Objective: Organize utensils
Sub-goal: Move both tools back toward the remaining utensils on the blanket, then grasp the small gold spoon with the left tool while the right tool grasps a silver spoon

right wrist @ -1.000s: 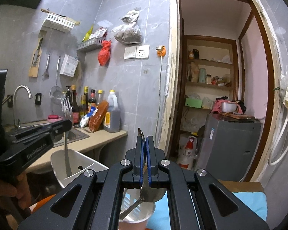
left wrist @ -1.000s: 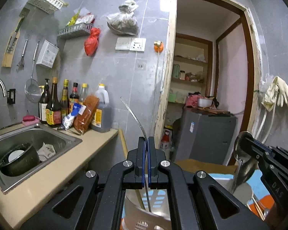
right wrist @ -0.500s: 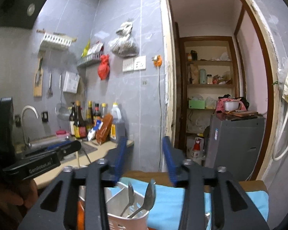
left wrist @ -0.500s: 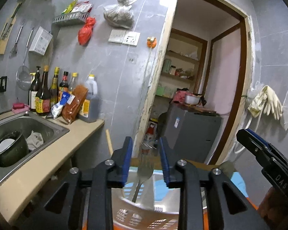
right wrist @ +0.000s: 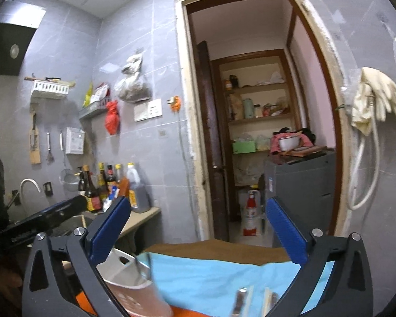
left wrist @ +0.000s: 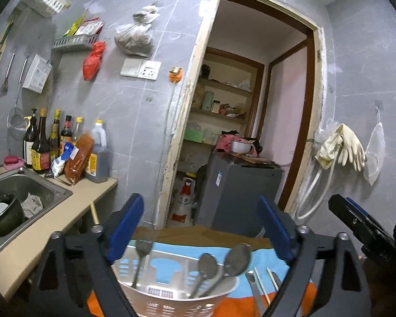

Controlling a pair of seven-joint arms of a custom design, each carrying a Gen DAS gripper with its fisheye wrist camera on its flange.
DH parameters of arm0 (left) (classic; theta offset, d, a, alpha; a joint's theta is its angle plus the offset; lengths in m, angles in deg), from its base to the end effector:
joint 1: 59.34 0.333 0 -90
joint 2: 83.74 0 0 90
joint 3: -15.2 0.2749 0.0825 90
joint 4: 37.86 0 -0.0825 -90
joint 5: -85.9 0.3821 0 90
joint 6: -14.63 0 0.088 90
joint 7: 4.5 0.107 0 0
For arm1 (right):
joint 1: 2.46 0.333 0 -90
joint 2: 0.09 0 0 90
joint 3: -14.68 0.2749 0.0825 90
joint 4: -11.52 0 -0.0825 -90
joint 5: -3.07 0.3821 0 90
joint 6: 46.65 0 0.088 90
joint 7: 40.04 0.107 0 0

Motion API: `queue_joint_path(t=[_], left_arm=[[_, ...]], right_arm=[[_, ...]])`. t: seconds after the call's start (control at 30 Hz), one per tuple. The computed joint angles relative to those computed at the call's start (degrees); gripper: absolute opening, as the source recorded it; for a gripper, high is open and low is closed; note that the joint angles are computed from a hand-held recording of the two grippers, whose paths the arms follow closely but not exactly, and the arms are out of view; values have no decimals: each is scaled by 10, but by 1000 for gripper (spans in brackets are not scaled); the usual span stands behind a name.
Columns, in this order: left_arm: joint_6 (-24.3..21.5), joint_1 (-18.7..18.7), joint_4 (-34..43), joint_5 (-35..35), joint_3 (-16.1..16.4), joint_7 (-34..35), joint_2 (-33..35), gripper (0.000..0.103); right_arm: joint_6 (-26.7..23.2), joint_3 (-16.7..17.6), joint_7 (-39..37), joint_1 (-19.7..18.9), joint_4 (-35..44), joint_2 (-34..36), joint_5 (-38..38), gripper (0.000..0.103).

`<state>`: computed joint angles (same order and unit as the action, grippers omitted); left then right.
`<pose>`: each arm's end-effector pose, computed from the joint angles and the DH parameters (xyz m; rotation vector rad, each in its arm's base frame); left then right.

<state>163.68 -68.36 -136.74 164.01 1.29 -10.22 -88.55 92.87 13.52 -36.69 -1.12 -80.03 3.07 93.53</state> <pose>0.5276 -0.2516 0.6616 -1.5564 1.0742 -1.1865 0.6231 0.0048 0.6424 -1.4652 0.7786 -0.5681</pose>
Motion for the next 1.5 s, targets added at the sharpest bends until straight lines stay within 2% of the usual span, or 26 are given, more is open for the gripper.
queue_joint_path(t=[0.27,0.5,0.7,0.93,1.0,1.07,1.13,1.2,1.27,1.43,1.5], left_arm=[[-76,-51,62,14,-17,25,56,96],[-124,-110,121,14,-4,52,118,97],[-150,-156,171,-38,15,92,176,97],[-165,-188,223,-126,38,159,244,97],[-169,-194,237,-153,44,179,261,96],[-179,-199,255,-176,51,197,281,95],[-177,-201,257,-196,56,205,289,92],[-181,-199,268,-226,57,224,302,81],[-182,-197,281,-255,57,244,316,74],[-174,-184,321,-334,55,301,355,58],[-182,-179,348,-371,53,330,377,47]], right_arm=[[-12,-18,24,-33,10,11,-18,103],[-35,-24,37,-65,23,32,-41,103],[-55,-19,56,-93,54,72,-89,103],[-101,-1,126,-124,130,153,-186,103],[-116,7,146,-133,149,172,-213,101],[-134,13,171,-138,174,196,-247,94],[-162,18,201,-145,208,223,-279,86],[-179,27,223,-152,232,243,-299,82],[-195,32,245,-155,263,267,-324,73],[-240,46,294,-163,342,323,-381,62],[-271,50,318,-163,387,354,-410,58]])
